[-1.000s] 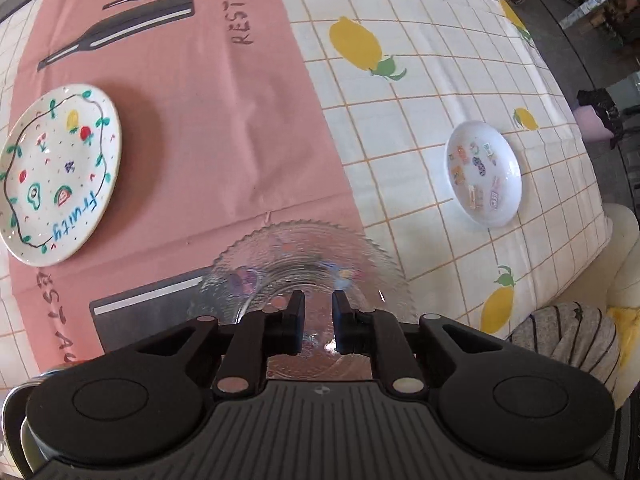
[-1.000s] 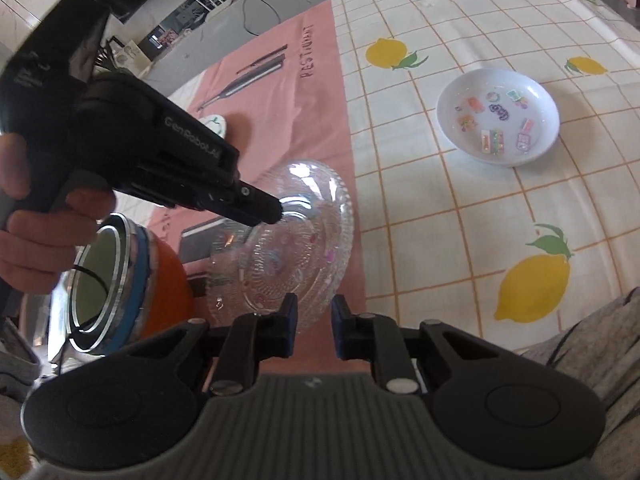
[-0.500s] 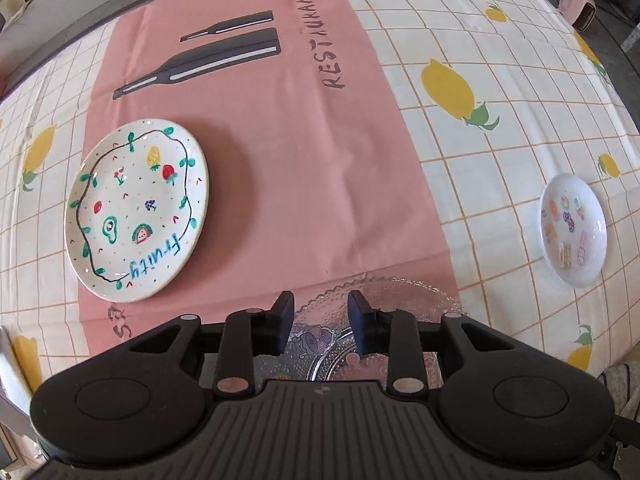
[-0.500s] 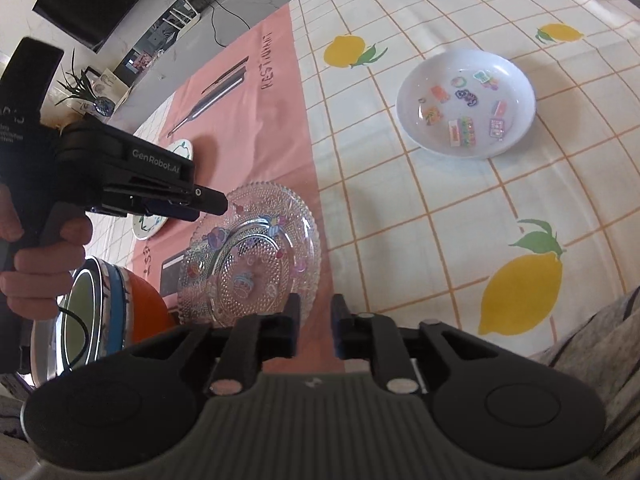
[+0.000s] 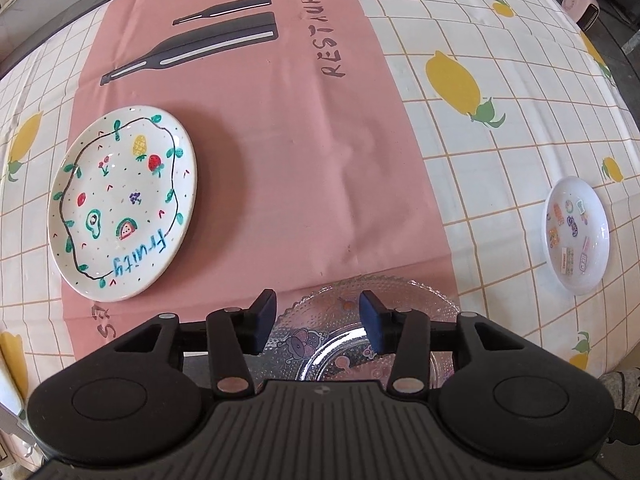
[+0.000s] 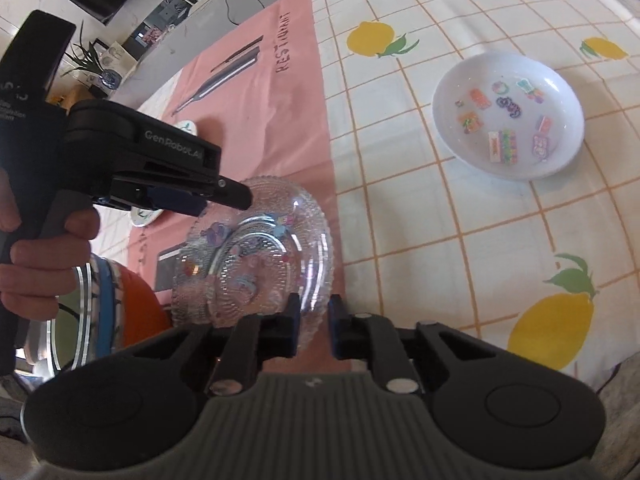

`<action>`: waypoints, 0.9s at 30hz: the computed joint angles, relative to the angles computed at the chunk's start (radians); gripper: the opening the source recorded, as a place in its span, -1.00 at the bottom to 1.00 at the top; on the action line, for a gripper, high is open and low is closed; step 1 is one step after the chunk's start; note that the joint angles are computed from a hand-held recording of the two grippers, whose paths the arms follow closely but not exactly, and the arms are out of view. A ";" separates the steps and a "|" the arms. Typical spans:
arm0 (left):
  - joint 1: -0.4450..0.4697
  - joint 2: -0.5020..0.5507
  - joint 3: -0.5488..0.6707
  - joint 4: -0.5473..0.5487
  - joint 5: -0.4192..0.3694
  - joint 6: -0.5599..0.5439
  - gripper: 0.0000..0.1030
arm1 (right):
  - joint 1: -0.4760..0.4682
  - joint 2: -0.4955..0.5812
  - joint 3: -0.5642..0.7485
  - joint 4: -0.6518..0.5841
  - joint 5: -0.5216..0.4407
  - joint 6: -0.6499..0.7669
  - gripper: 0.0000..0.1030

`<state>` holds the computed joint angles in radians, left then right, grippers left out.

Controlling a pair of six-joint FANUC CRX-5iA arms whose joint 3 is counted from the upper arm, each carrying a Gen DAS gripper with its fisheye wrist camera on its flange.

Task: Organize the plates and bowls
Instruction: 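Lift the glass plate with both tools and carry it toward the bowl stack, then lower the glass plate onto the table beside the bowl stack and open both tools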

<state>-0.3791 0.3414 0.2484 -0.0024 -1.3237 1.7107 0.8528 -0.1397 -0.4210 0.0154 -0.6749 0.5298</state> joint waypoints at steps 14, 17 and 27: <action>-0.026 -0.006 -0.021 0.023 -0.019 -0.081 0.02 | 0.095 -0.034 -0.059 0.250 -0.093 -0.099 -0.91; -0.035 -0.007 -0.023 0.020 -0.021 -0.087 0.03 | 0.108 -0.029 -0.061 0.285 -0.114 -0.113 -0.90; -0.032 -0.073 -0.094 -0.002 0.069 -0.055 0.08 | 0.110 -0.032 -0.075 0.314 -0.112 -0.131 -0.88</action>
